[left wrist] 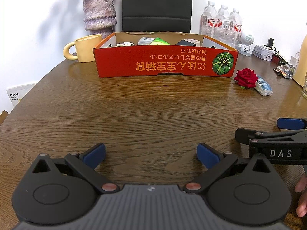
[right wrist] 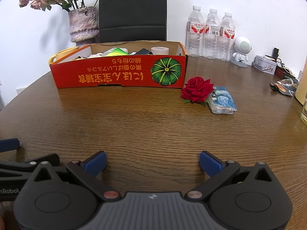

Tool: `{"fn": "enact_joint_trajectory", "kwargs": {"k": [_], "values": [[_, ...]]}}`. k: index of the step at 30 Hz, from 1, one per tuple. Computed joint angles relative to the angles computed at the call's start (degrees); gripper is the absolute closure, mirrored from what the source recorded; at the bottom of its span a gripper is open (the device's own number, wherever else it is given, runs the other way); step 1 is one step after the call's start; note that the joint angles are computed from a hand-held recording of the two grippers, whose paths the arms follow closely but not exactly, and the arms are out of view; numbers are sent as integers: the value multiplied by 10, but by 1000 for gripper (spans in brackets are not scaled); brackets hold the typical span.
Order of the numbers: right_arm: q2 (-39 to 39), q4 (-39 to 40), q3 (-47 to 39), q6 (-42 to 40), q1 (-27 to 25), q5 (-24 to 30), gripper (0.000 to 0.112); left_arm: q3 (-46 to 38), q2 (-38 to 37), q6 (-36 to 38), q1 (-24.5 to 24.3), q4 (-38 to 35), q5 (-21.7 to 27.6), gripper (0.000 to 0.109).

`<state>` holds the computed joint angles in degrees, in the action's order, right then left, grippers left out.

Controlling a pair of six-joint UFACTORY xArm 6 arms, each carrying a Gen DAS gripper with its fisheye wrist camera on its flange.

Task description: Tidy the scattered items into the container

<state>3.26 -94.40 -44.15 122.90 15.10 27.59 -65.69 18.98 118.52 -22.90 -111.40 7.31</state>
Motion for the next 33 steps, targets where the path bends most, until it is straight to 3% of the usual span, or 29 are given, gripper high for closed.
{"fn": "enact_joint_trajectory", "kwargs": {"k": [9, 12, 17, 19, 22, 24, 25, 27, 28, 31, 33], "values": [[-9, -5, 10, 1, -3, -2, 9, -3, 4, -8, -4, 20, 13, 6], [-26, -45, 28, 1, -44, -35, 9, -24, 19, 29, -25, 27, 28, 6], [-59, -40, 55, -23, -105, -23, 19, -73, 49, 19, -62, 85, 51, 6], [-53, -92, 42, -6, -137, -39, 20, -97, 61, 11, -73, 90, 50, 6], [-10, -98, -10, -61, -174, -56, 20, -135, 82, -24, -87, 116, 45, 6], [27, -113, -52, -87, -193, -80, 30, -158, 96, -47, -92, 137, 46, 6], [40, -123, -66, -88, -199, -86, 47, -168, 104, -56, -96, 147, 45, 6], [50, -142, -75, -72, -207, -91, 61, -186, 119, -79, -102, 168, 48, 6], [44, -147, -67, -55, -210, -92, 78, -192, 125, -92, -104, 179, 53, 6], [15, -235, -34, 64, -225, -116, 82, -214, 145, -149, -110, 232, 92, 6], [-7, -314, -12, 159, -236, -132, 86, -241, 168, -195, -124, 271, 92, 6]]}}
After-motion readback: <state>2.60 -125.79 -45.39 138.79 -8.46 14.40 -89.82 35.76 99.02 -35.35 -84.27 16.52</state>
